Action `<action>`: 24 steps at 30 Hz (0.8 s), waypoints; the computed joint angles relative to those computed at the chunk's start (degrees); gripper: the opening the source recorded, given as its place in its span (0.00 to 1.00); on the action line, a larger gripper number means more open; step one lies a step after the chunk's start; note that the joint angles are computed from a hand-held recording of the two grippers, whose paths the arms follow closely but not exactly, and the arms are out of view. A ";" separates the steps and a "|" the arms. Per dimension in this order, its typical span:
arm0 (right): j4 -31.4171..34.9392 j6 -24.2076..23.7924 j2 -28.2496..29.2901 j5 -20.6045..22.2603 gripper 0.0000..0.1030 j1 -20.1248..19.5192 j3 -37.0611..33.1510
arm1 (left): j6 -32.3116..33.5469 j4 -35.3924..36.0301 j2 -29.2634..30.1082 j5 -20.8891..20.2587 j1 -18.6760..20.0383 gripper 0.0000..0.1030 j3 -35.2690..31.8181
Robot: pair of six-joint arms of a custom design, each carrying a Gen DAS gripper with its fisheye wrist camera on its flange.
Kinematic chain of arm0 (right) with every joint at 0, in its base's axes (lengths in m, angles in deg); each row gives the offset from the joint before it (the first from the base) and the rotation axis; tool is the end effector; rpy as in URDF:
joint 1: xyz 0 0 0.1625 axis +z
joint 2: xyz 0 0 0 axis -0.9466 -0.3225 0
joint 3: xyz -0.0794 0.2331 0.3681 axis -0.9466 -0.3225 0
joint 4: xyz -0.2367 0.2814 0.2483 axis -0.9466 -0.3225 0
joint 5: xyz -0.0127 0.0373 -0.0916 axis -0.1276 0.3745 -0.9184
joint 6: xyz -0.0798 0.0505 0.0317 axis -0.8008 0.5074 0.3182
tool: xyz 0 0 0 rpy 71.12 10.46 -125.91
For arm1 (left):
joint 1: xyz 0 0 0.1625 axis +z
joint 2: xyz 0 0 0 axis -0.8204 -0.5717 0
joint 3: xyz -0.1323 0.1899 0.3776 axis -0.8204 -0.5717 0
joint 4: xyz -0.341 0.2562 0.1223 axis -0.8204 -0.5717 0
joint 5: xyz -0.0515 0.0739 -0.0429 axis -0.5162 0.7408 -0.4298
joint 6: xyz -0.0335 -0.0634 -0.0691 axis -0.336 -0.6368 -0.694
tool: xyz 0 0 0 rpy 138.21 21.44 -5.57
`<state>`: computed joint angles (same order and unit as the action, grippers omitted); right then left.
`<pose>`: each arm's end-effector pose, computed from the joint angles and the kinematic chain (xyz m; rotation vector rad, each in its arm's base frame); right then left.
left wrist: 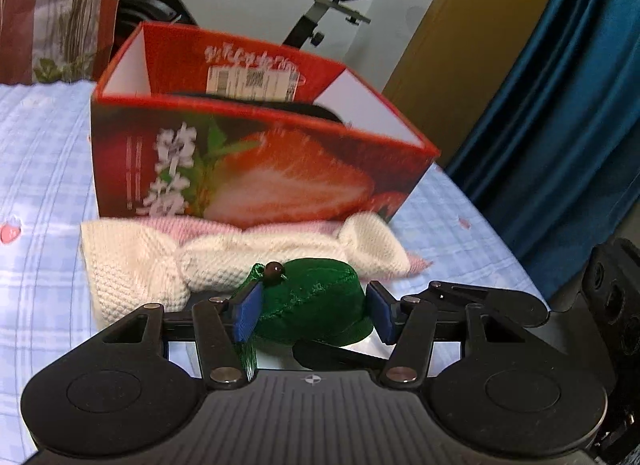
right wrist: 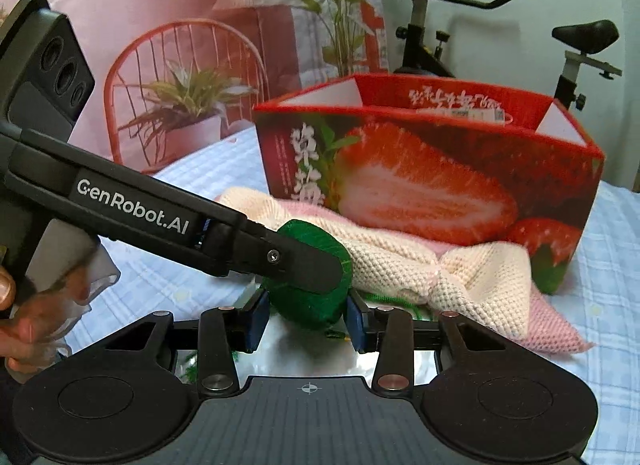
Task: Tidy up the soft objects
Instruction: 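Lift the green ball with the left tool while the right tool grips it too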
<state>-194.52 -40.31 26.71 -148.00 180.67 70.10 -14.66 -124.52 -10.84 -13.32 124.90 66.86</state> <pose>0.3611 -0.6444 -0.0229 1.3368 -2.5553 0.7737 -0.0470 -0.6413 0.3122 0.3992 2.5472 -1.0701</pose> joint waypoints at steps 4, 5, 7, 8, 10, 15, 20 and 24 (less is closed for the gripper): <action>-1.16 -0.37 -0.36 1.12 0.36 0.41 -0.60 | 0.51 -1.03 -0.30 0.22 -1.06 0.57 -0.70; -1.41 -0.64 -0.39 1.35 0.36 0.55 -0.90 | 0.78 -1.31 -0.36 0.44 -1.43 0.57 -0.97; -1.71 -0.98 -0.57 1.80 0.36 0.86 -1.54 | 1.10 -1.73 -0.46 0.86 -2.14 0.57 -1.47; -1.71 -1.02 -0.67 1.97 0.36 1.04 -1.92 | 1.18 -1.86 -0.32 0.95 -2.36 0.57 -1.95; -1.56 -1.23 -0.85 2.30 0.36 1.40 -2.82 | 1.34 -2.18 -0.17 1.05 -2.89 0.57 -2.90; -0.80 -1.94 -0.91 3.02 0.36 2.40 -5.73 | 2.86 -2.91 0.31 1.29 -3.96 0.57 -5.32; 0.75 -2.62 -0.54 3.38 0.36 3.40 -9.21 | 4.22 -3.43 0.74 1.64 -4.92 0.57 -7.64; 2.70 -3.39 0.04 4.06 0.36 4.03 -12.70 | 5.57 -3.93 1.26 1.73 -5.44 0.57 -9.73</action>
<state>-191.81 -43.70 26.75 -143.94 184.69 57.40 -9.10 -128.45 -9.58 -11.59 119.45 57.13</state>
